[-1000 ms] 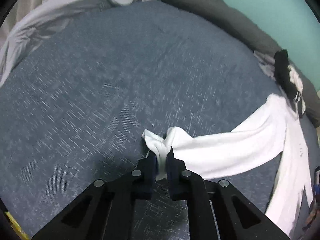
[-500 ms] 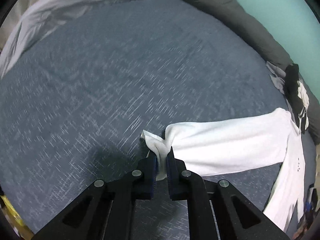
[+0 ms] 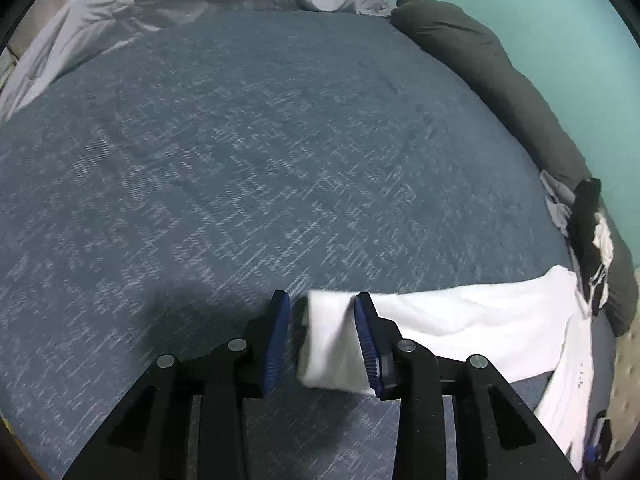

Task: Fold clothes
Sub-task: 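Hold the sleeve cuff in the left gripper and stretch the sleeve straight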

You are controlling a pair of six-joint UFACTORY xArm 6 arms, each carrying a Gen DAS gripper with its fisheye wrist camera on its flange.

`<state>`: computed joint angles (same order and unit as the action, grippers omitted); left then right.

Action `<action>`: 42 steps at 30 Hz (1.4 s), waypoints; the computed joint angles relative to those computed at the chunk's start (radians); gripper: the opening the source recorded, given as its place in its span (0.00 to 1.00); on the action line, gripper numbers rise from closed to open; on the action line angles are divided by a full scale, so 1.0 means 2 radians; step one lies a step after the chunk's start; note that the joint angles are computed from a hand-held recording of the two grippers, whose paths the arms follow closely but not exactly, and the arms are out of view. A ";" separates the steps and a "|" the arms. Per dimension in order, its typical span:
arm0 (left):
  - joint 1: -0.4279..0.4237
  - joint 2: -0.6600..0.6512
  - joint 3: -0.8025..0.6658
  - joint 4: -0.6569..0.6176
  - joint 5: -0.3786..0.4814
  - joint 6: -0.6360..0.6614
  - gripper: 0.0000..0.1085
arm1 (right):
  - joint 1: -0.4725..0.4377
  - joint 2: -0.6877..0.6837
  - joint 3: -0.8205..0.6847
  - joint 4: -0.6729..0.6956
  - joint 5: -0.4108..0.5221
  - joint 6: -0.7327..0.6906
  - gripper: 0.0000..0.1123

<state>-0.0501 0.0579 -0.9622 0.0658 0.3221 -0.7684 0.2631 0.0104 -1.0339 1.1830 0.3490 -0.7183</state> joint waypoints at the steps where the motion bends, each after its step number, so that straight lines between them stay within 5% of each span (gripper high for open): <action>1: 0.001 0.000 0.003 -0.010 -0.009 0.000 0.35 | 0.001 -0.001 0.000 -0.001 0.000 0.001 0.43; 4: 0.008 -0.007 0.022 -0.028 -0.048 -0.014 0.38 | 0.002 -0.002 0.001 -0.006 0.000 0.005 0.43; 7: 0.016 -0.005 0.015 -0.008 -0.031 -0.024 0.38 | 0.002 -0.003 0.001 -0.008 -0.002 0.007 0.43; 12: -0.002 0.007 -0.002 -0.057 -0.007 0.064 0.38 | 0.003 -0.002 0.001 -0.005 -0.003 0.011 0.43; 18: -0.026 -0.009 0.014 -0.008 0.026 0.049 0.38 | 0.008 -0.002 0.002 -0.003 -0.001 0.009 0.43; 27: -0.035 -0.029 0.048 -0.001 0.000 0.037 0.38 | 0.005 -0.005 0.005 0.006 -0.002 0.008 0.43; 32: -0.026 -0.019 0.041 -0.056 -0.008 0.081 0.38 | 0.004 -0.005 0.007 0.002 -0.002 0.010 0.43; 33: -0.024 -0.015 0.036 -0.058 -0.005 0.085 0.37 | 0.003 -0.004 0.007 0.001 -0.002 0.012 0.43; 35: -0.014 -0.001 0.016 -0.047 -0.002 0.082 0.09 | 0.002 -0.004 0.008 0.005 -0.001 0.011 0.43; 42: 0.016 0.015 -0.031 0.035 -0.009 0.019 0.06 | 0.004 0.000 0.009 0.005 0.000 0.011 0.43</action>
